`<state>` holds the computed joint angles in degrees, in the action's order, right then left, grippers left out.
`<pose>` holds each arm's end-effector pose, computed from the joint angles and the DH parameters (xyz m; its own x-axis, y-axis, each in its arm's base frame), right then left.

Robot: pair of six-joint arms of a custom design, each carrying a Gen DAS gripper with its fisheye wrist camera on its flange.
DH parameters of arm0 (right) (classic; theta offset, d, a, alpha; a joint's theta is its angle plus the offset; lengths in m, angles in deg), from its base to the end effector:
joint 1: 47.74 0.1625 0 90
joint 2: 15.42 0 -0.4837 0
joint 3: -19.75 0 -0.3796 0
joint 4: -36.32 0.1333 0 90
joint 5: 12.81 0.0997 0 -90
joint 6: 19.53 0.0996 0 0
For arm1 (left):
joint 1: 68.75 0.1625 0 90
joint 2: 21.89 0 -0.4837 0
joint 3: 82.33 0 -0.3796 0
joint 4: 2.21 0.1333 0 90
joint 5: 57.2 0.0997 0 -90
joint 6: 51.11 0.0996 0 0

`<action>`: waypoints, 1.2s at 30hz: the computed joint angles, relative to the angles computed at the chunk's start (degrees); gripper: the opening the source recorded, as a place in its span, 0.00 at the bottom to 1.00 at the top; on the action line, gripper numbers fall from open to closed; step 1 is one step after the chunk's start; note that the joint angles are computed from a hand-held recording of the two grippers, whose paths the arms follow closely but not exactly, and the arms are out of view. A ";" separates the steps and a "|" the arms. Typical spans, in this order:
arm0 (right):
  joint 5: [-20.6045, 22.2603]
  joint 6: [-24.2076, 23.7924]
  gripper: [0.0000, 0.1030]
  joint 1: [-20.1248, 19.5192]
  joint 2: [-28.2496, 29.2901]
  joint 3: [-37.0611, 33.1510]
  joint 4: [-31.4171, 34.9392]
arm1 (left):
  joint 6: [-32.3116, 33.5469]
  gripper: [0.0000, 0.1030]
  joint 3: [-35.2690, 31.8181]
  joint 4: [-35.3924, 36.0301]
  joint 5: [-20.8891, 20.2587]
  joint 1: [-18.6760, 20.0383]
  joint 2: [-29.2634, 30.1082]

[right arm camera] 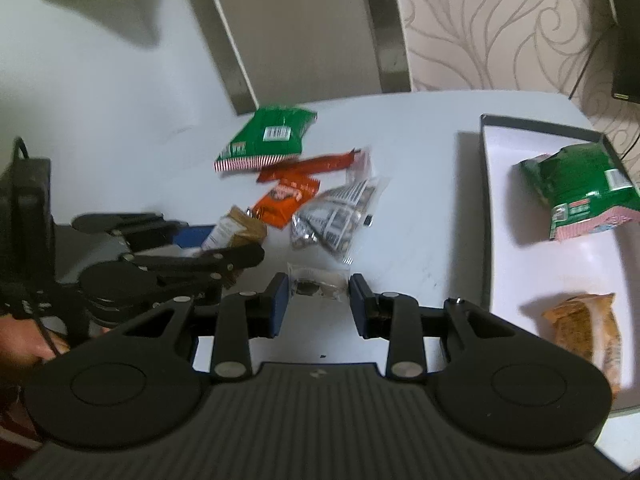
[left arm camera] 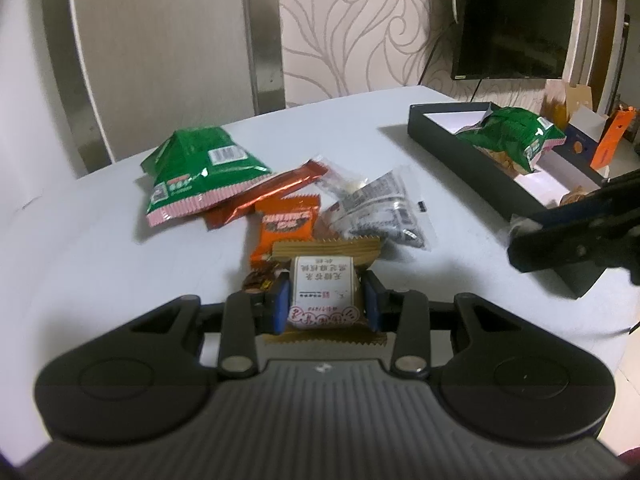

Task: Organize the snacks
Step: 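Close the right gripper on the clear wrapped candy while the left gripper lifts the beige pastry, then carry the clear candy and the beige pastry over the grey box with both grippers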

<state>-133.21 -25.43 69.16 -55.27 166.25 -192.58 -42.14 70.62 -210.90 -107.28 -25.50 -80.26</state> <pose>0.2516 -0.3127 0.0893 -0.8473 -0.2262 0.4806 -0.4722 0.7349 -0.4868 -0.1166 -0.3804 0.1670 -0.6040 0.4719 -0.6423 0.7684 0.5587 -0.3122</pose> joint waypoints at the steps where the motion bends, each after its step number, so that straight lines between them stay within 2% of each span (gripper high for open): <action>1: -0.16 0.21 0.37 0.12 -0.40 0.24 -0.18 | 0.04 0.39 -0.19 -0.05 -0.19 -0.17 0.23; 12: -4.37 0.79 0.37 0.29 -2.91 3.46 -4.53 | 1.78 0.39 -3.08 -1.22 -4.95 -2.54 4.31; 23: -8.39 1.40 0.37 -2.70 -4.98 8.29 -12.05 | 2.97 0.39 -6.86 -1.87 -9.07 -4.20 8.81; 29: -9.16 -2.07 0.37 -5.39 -6.56 8.88 -14.19 | 3.60 0.39 -9.21 -2.47 -10.10 -5.41 11.16; 36: -8.00 -9.33 0.37 -9.28 -8.65 8.54 -14.20 | 3.24 0.39 -11.53 -3.71 -9.29 -6.03 13.98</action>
